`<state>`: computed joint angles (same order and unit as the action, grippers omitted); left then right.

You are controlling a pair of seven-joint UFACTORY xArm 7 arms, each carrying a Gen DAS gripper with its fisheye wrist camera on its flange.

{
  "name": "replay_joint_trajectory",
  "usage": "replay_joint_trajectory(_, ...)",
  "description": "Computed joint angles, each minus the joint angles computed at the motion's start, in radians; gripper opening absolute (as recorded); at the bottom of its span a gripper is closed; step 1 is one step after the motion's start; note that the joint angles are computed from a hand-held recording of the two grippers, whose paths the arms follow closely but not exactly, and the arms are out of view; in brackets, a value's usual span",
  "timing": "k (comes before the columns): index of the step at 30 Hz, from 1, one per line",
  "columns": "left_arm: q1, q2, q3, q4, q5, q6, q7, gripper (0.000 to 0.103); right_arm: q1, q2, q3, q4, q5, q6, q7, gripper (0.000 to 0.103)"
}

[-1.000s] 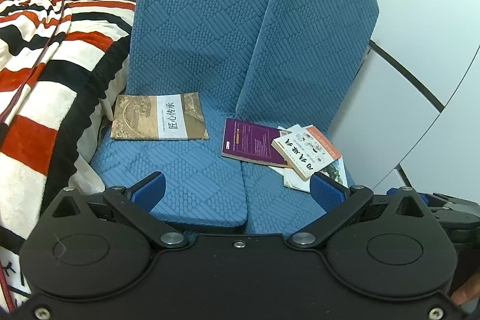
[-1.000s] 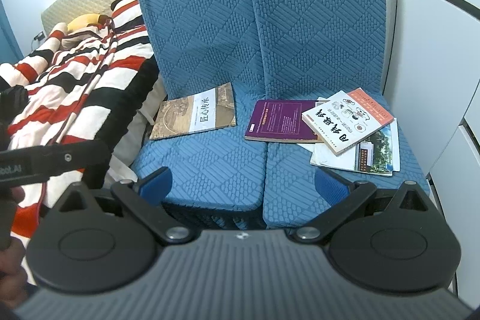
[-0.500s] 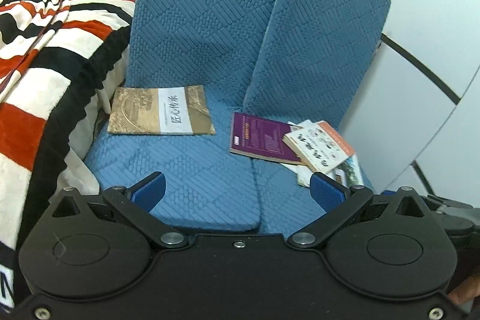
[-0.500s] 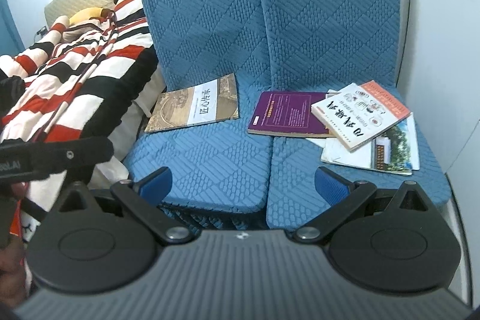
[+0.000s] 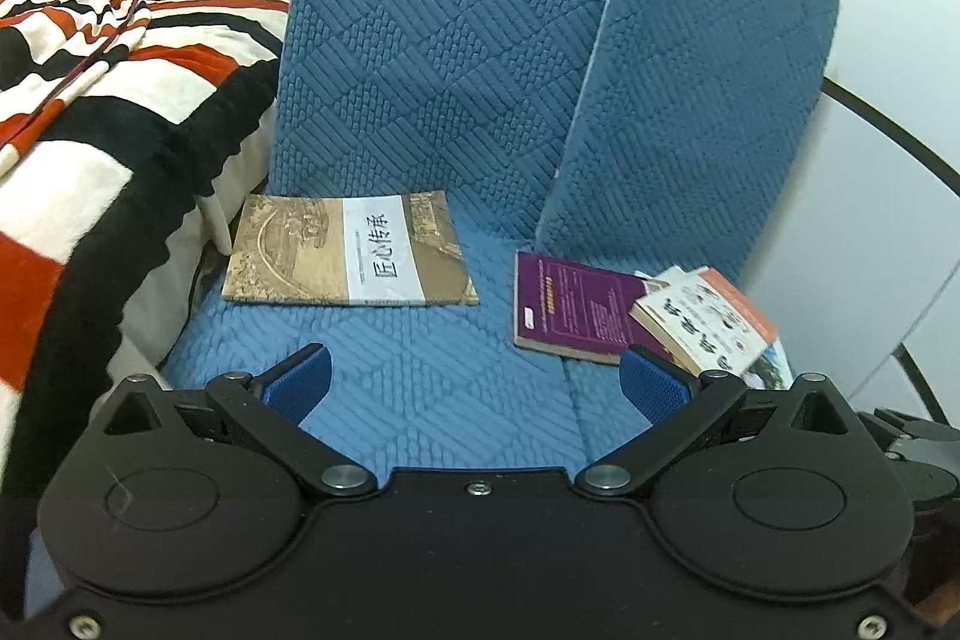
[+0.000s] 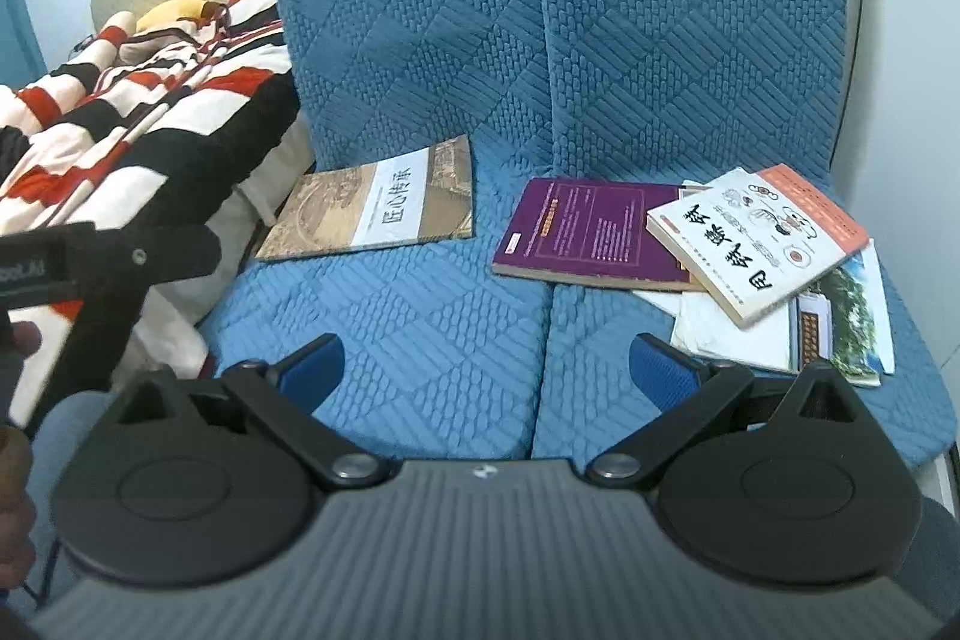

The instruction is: Organize objects

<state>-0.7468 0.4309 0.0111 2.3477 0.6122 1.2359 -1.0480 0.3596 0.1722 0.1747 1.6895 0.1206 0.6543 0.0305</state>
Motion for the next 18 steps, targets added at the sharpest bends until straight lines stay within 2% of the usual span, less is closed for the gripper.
replay_joint_trajectory(8,0.061,0.099,0.031,0.064,-0.041,-0.066,0.068,0.102,0.032,0.169,-0.017,0.161,-0.073,-0.030,0.041,0.103)
replay_joint_trajectory(11,0.090,0.130,0.040,0.073,-0.075,-0.092,0.095,0.102,0.017,0.236,0.001,0.237,-0.030,-0.030,0.017,0.103)
replay_joint_trajectory(18,0.165,0.152,0.043,0.006,-0.151,-0.194,0.084,0.102,0.049,0.429,-0.031,0.503,-0.044,0.043,0.060,0.103)
